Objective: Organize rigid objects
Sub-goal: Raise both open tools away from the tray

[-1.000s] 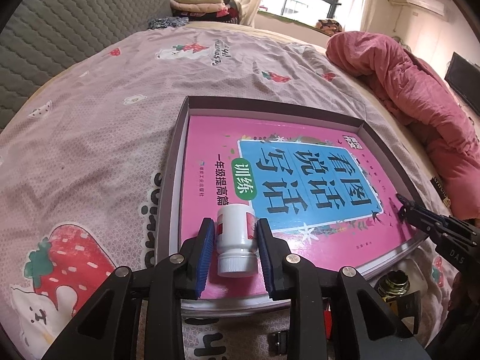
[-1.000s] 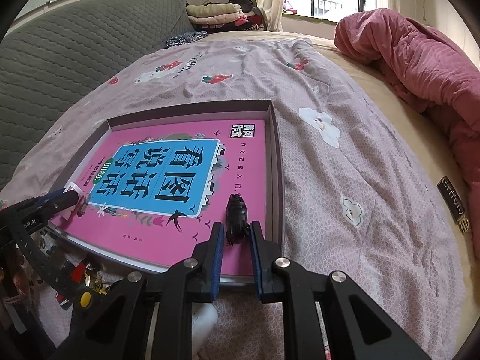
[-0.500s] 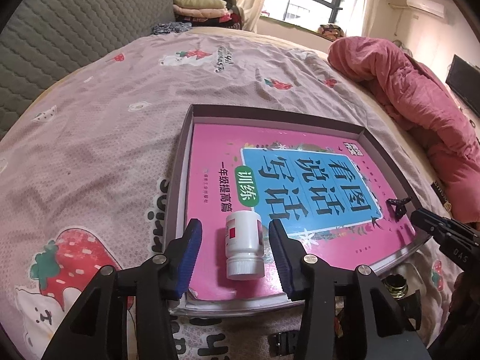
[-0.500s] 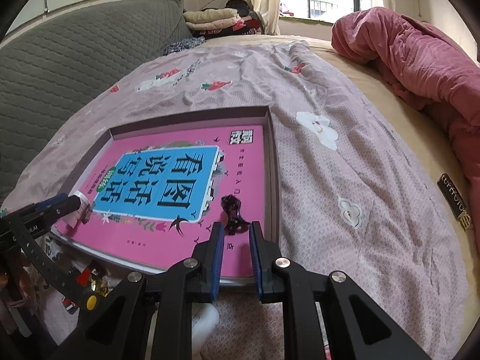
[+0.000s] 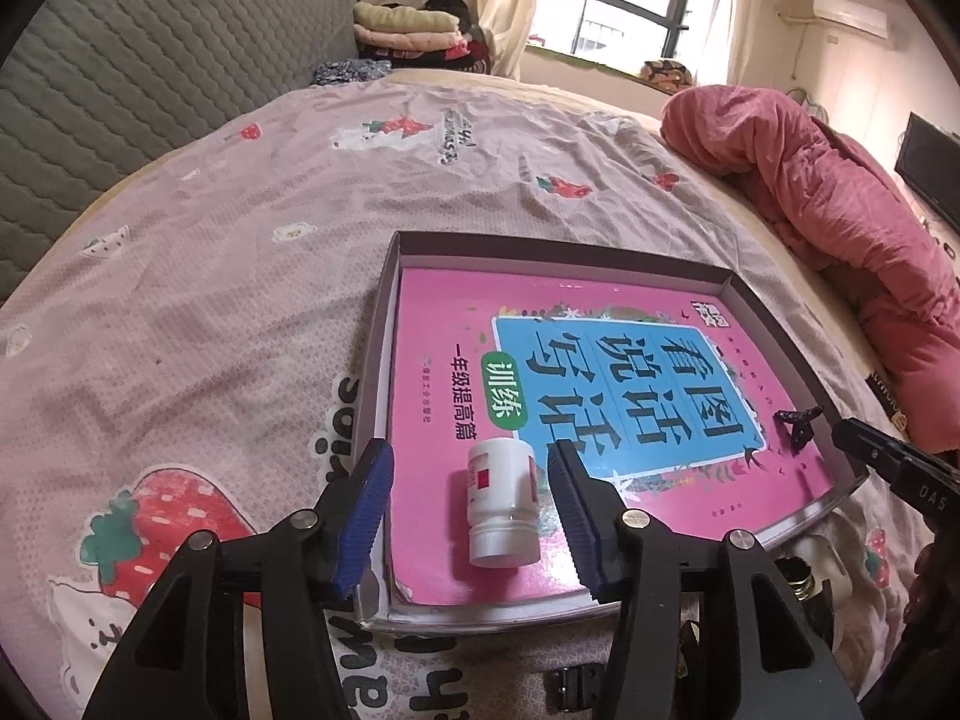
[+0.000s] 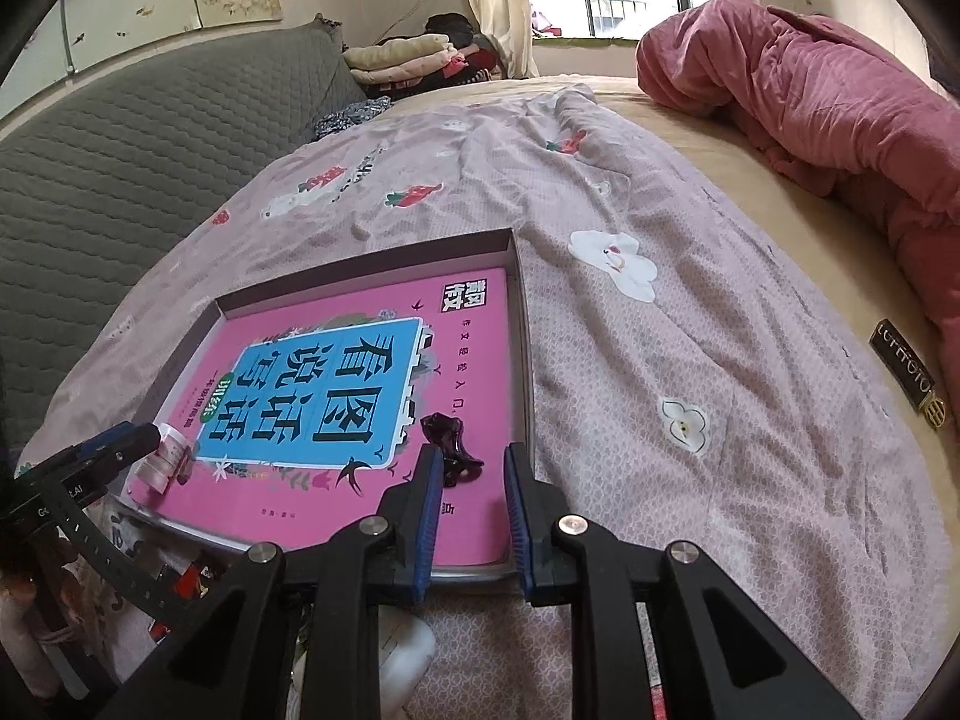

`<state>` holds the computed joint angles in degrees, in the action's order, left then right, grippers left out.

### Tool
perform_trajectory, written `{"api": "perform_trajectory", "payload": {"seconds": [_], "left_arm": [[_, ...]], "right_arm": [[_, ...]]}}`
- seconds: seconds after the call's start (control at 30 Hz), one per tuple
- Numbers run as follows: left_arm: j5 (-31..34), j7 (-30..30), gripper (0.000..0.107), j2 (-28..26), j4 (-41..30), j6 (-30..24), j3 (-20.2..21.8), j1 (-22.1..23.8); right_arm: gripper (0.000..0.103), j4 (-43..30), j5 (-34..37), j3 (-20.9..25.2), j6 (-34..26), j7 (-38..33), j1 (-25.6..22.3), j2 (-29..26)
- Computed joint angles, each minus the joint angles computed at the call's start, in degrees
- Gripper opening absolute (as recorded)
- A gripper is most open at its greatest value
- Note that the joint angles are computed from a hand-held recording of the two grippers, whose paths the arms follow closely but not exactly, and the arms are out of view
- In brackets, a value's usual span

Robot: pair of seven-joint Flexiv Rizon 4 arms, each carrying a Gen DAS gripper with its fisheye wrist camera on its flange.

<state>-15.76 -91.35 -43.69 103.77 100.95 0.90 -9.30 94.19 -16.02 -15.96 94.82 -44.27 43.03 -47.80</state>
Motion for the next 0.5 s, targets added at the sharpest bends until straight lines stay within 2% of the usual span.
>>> {"api": "perform_trajectory", "payload": {"seconds": [0.2,0.33,0.5], "left_arm": [[0.1,-0.21,0.055,0.26,0.41,0.93,0.23,-0.09],[-0.17,-0.36,0.056,0.47,0.65,1.62,0.98,-0.75],[-0.86,-0.59,0.063,0.72,1.03,2.18,2.03,-1.65]], "right_arm": [[0.022,0.37,0.08,-1.12,0.34,-0.04,0.79,0.01],[0.028,0.52,0.44,-1.25,1.03,-0.41,1.03,0.06],[0.034,0.78,1.04,-2.79,1.59,-0.86,2.45,0.0]]}}
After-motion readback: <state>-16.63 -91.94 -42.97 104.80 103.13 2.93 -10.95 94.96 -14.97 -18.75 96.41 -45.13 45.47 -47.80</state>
